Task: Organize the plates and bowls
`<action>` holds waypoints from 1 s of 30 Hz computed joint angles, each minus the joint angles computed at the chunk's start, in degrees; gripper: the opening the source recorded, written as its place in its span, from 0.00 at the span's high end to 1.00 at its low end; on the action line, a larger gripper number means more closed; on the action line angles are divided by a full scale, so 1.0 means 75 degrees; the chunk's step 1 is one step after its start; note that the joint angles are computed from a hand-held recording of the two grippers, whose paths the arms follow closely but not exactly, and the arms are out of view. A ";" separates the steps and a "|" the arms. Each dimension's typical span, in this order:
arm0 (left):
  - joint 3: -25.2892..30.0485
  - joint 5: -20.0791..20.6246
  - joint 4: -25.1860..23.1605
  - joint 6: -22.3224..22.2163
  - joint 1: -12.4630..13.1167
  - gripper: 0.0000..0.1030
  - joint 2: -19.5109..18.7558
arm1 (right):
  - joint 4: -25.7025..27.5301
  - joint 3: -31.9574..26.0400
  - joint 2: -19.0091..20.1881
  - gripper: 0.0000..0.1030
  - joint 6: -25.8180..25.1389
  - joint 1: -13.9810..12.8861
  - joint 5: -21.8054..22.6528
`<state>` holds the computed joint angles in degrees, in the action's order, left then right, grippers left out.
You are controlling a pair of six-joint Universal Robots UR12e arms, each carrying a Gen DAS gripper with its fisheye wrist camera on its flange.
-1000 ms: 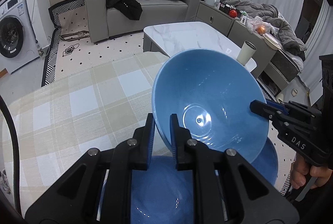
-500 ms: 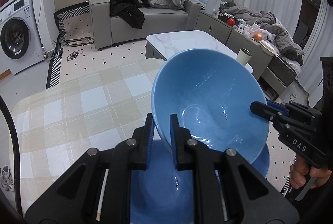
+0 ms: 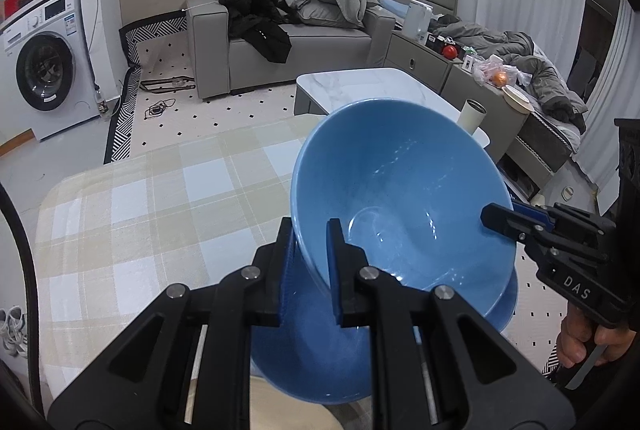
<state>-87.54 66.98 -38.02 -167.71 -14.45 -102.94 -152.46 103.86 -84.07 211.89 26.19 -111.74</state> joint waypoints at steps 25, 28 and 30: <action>-0.1254 -0.0280 0.0080 0.0340 0.0710 0.89 0.0763 | 0.0106 0.0012 0.0216 0.82 0.0309 0.0453 0.0091; -0.1271 -0.0224 0.0091 0.0323 0.0728 0.89 0.0699 | 0.0133 -0.0024 0.0289 0.82 0.0318 0.0483 0.0130; -0.1289 -0.0206 0.0076 0.0296 0.0746 0.89 0.0678 | 0.0162 -0.0053 0.0342 0.82 0.0316 0.0485 0.0185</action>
